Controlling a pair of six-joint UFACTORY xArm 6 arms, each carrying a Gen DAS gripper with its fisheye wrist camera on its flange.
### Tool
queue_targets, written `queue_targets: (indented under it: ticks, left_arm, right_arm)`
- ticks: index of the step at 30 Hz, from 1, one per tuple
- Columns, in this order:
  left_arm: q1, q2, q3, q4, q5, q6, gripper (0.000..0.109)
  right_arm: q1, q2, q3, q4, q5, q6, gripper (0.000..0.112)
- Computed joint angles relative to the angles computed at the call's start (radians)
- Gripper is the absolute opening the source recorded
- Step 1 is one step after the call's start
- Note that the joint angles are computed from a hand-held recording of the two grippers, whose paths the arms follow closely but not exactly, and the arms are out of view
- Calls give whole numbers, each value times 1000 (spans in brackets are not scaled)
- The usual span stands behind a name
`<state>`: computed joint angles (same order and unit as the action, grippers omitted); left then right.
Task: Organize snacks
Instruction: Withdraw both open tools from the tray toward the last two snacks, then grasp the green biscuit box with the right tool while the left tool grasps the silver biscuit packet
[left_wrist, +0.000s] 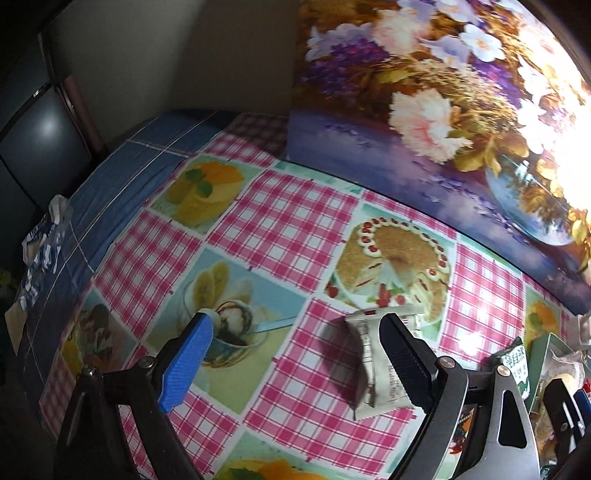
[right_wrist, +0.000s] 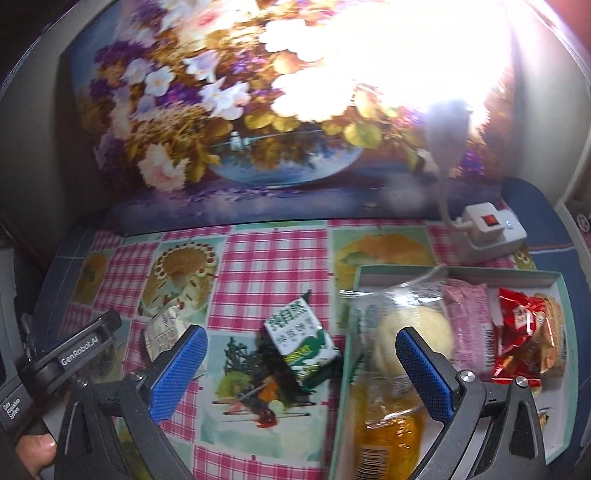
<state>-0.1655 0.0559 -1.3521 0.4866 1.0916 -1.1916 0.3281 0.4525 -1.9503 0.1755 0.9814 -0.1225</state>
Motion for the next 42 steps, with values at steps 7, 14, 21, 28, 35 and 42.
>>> queue_targets:
  ticks: [7,14,21,28,35,42]
  left_arm:
    - [16,-26,41,-3,-30,-19,92]
    - [20,-27,52,-21,-64,-8,92]
    - [30,-8,64,-82,-161,30,92]
    - [27,23,49,-142,-213,85,92]
    - [23,49,31,-167,-212,112,92]
    - [23,68,22,-194,-215,133,92]
  right_arm:
    - [38,-1,45,31,-51,-50,103]
    - [53,10,69,50,-70,-87,103]
    - [39,33,62,87,-71,-105,103]
    - [14,64,32,89,-66,-83,99]
    - [11,77,16,99,-50,-91,97]
    - [16,90,-10,113,11,-91,95]
